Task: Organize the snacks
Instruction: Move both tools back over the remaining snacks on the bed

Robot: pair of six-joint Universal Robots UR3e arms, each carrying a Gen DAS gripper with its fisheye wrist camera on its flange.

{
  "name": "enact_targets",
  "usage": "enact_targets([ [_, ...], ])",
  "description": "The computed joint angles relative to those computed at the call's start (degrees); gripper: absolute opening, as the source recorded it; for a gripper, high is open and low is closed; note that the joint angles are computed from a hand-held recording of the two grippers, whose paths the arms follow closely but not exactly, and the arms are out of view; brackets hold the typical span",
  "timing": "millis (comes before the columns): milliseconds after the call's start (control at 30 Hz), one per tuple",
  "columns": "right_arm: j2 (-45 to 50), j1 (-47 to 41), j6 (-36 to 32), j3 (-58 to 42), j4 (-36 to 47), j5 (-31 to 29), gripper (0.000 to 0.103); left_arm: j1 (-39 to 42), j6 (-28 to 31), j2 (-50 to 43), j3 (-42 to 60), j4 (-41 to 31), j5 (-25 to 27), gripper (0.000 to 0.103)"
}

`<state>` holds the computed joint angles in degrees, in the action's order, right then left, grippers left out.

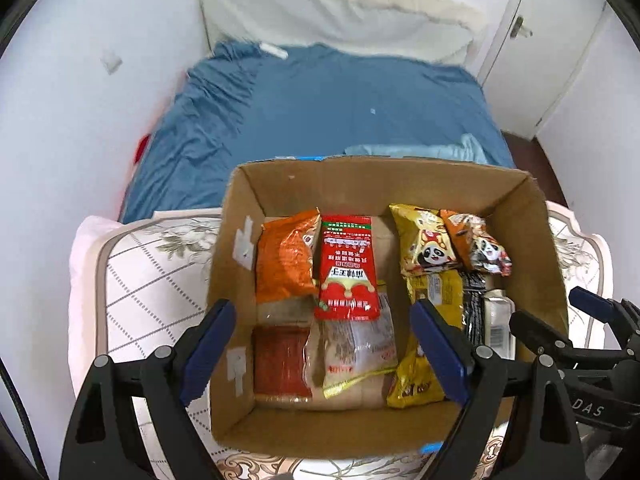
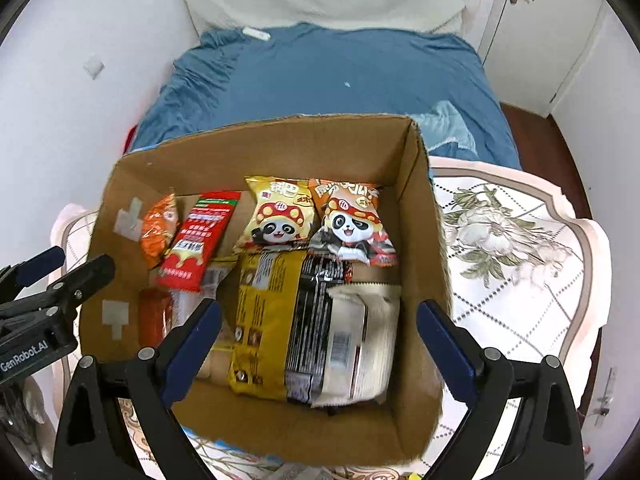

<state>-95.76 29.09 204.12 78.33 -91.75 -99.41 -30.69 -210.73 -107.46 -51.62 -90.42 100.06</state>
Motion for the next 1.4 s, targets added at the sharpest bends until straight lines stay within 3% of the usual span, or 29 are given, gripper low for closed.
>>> enact_targets([
  [333,-4.73,14.33,10.86,-3.87,4.56,-8.76,0.1,-9.06,-9.27,10.76,-6.59,-1.93,6.86,0.09],
  [700,-1.48,33.87,28.36,-19.29,18.14,-20.06,0.1,-21.38,-19.33,12.66,2.59,-13.24,17.32,0.09],
  [1000,1.82,45.06,40.45,-28.01,26.93,-24.67,0.1,-29.23,-26.67,10.19,10.59,-22.12,21.05,0.09],
  [1200,-7.54,43.47,43.09,-17.43,22.43,-19.89,0.1,-30.95,-27.61,7.73,12.28,-22.73,19.82,0.09],
  [1300,-17.14,40.18,46.31,-6.78,21.16,-16.28,0.1,-30.58,-26.25,7.29,8.45,-18.68,16.21,0.09],
  [1400,-29.46,31.85,45.0,5.51,20.31,-8.79,0.1,-29.71,-22.57,5.36,2.53,-12.35,9.76,0.09],
])
